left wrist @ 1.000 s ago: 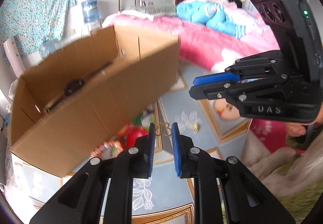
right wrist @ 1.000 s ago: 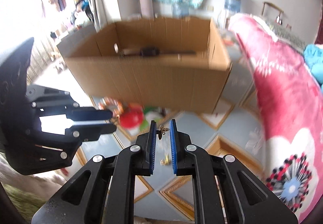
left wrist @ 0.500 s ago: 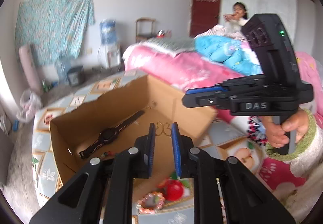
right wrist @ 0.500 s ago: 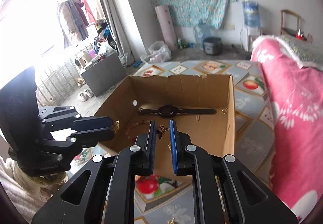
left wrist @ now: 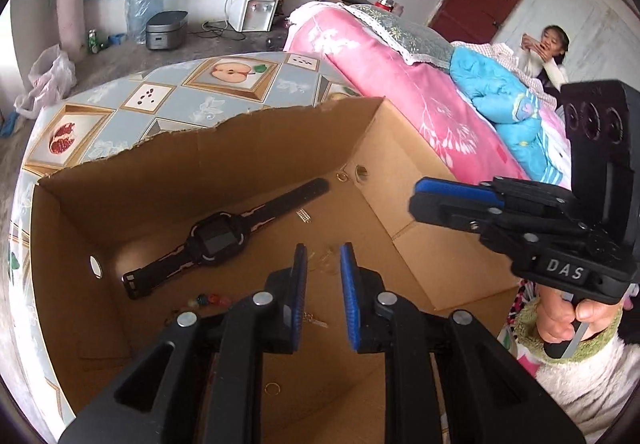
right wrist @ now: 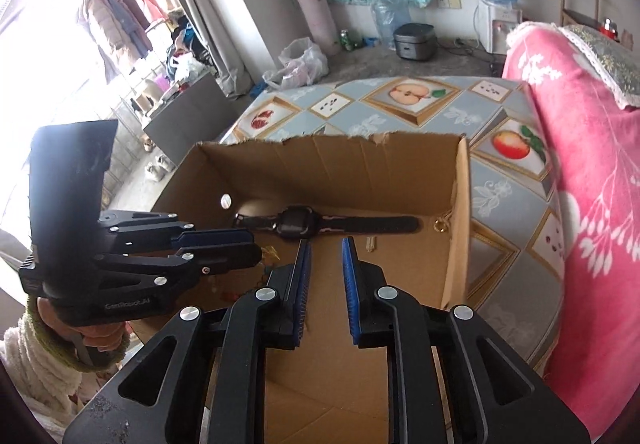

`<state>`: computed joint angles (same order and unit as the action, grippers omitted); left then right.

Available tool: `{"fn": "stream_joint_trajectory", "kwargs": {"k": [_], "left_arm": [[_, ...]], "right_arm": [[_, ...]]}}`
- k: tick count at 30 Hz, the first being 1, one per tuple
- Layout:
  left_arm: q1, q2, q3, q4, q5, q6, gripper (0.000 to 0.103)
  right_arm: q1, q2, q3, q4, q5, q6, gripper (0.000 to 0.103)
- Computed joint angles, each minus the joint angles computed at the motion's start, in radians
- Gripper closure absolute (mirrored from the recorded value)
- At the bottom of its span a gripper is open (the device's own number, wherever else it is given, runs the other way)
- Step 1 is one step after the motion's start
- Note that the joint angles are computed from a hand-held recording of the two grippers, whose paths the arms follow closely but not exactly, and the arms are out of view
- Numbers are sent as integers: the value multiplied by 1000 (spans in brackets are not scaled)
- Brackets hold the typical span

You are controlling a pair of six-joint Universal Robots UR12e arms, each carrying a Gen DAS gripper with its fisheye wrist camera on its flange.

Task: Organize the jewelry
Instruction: 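Lift the gold charm cluster with the right tool over the box, then open the right tool to drop the charm into the box, then move both open tools back down to the table near the small gold charm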

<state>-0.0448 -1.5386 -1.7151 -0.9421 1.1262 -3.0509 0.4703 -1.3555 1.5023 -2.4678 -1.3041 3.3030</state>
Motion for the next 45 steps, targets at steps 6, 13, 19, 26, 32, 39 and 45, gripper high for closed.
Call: {"fn": "stream_joint_trajectory", "kwargs": {"k": [6, 13, 19, 26, 32, 39, 45], "left_arm": [[1, 6, -5, 53, -4, -17, 67], [20, 44, -30, 107, -15, -62, 52], [36, 125, -88, 155, -12, -72, 36], [64, 272, -204, 218, 28, -58, 15], [67, 380, -295, 145, 85, -29, 6], [18, 405, -374, 63, 225, -118, 6], [-48, 370, -405, 30, 442, -185, 6]], "right_arm": [[-17, -30, 32, -66, -11, 36, 85], [-22, -91, 95, -145, -61, 76, 75], [-14, -162, 175, -217, -97, 97, 47], [26, -249, 288, -256, -188, 122, 21], [79, -281, 360, -201, -275, 194, 14], [149, -239, 361, -41, -352, 250, 13], [198, -199, 348, 51, -412, 255, 13]]}}
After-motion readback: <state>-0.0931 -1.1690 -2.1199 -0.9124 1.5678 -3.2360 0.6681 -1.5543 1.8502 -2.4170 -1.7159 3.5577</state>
